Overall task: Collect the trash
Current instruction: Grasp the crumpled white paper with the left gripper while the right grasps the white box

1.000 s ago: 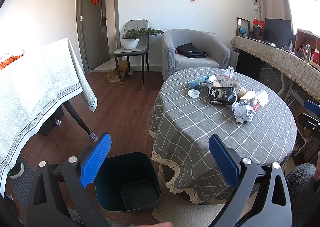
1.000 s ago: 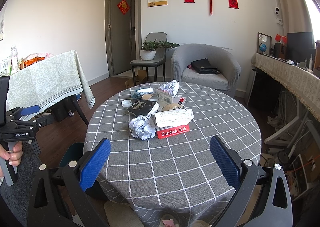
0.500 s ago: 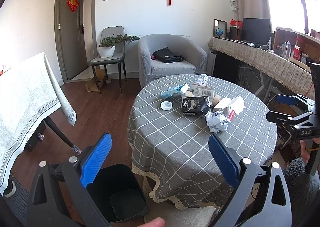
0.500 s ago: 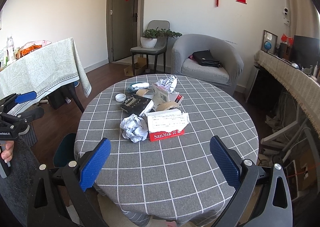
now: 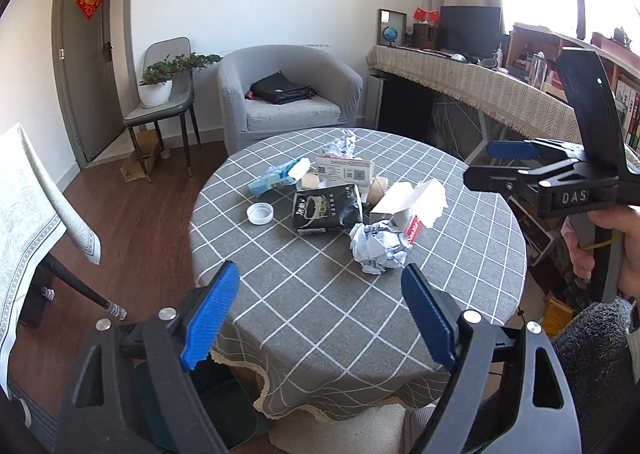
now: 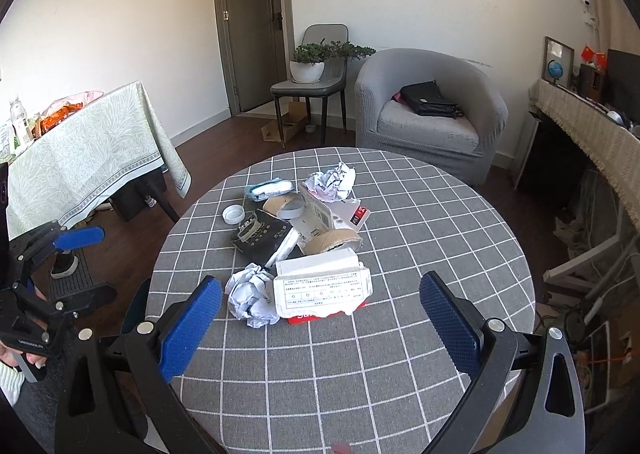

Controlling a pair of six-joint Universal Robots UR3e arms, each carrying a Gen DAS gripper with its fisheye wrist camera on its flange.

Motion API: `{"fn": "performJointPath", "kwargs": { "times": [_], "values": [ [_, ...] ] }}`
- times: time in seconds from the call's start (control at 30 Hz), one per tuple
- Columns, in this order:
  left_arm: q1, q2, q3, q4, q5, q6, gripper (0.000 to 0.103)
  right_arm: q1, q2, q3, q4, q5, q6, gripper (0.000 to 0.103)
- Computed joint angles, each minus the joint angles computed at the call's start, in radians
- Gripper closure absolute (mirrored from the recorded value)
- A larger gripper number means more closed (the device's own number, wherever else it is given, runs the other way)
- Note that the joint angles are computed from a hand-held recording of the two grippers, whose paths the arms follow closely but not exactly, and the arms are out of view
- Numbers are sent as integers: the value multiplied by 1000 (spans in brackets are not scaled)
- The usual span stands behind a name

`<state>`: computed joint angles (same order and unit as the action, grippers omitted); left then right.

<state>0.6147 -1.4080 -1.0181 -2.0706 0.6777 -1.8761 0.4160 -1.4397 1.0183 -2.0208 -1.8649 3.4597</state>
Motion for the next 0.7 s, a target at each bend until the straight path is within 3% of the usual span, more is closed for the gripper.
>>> {"fn": "performJointPath", "kwargs": {
  "times": [0.37, 0.7],
  "values": [
    [-273, -200, 75, 95, 102, -194, 35, -135, -38, 93, -67, 178, -45, 3],
    [-334, -330, 121, 87, 106, -274, 38, -190, -64, 191, -120, 280, -59, 3]
  ]
}}
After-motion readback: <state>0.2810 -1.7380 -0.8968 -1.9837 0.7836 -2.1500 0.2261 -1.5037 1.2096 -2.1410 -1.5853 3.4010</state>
